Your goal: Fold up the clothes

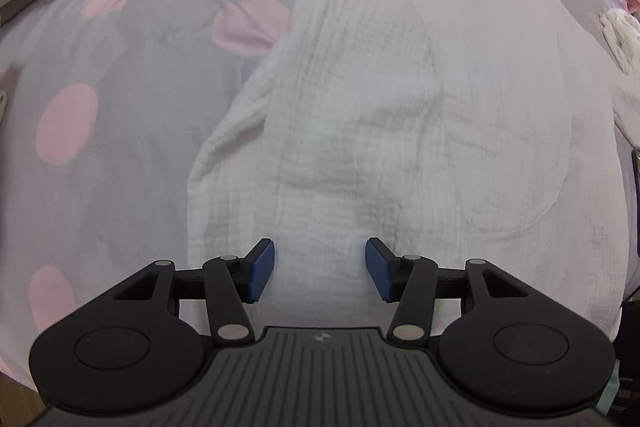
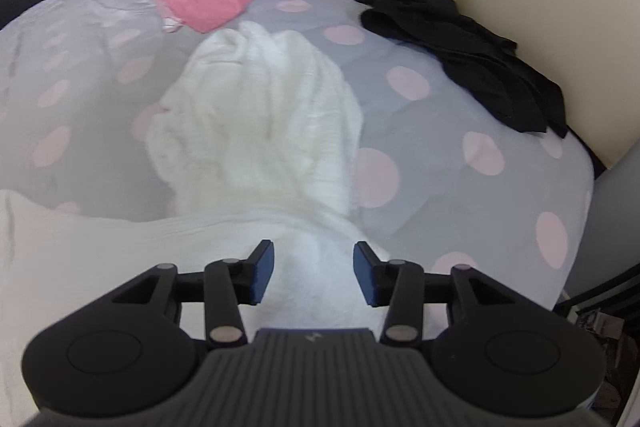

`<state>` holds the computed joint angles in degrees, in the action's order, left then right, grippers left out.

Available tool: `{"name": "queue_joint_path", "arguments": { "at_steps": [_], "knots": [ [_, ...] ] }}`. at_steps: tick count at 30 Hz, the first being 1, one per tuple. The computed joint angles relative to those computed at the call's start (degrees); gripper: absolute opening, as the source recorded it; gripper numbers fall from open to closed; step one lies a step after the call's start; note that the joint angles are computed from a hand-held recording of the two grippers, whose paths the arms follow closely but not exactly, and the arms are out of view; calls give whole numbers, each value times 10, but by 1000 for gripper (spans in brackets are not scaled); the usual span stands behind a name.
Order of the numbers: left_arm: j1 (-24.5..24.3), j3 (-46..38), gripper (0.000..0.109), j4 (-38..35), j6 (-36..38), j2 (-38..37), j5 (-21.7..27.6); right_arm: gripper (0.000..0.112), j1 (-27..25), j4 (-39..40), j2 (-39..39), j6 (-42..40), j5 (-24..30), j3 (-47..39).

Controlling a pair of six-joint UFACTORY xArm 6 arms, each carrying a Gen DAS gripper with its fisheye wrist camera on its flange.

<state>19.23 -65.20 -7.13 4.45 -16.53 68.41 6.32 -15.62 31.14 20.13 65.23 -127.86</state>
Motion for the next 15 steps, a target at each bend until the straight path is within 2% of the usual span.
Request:
{"name": "queue_joint_path", "arguments": {
  "at_steps": [2, 4, 8, 9, 11, 15],
  "knots": [
    [-5, 8, 48, 5, -2, -5, -3, 55, 8, 11, -18, -15, -13, 24],
    [-10, 12, 40, 14, -3, -7, -4, 60, 17, 14, -34, -27, -23, 45],
    [-8, 19, 9, 6, -2, -15, -15, 60, 28, 20, -42, -46, -17, 52],
    [-7, 20, 5, -1, -1, -17, -17, 60, 28, 24, -39, -46, -10, 44],
    [-5, 19, 1, -9, 2, -22, -18, 60, 28, 29, -30, -42, 6, 27],
    [11, 18, 0, -43, 18, -35, -18, 60, 30, 34, -6, -33, 36, -15]
  ]
}}
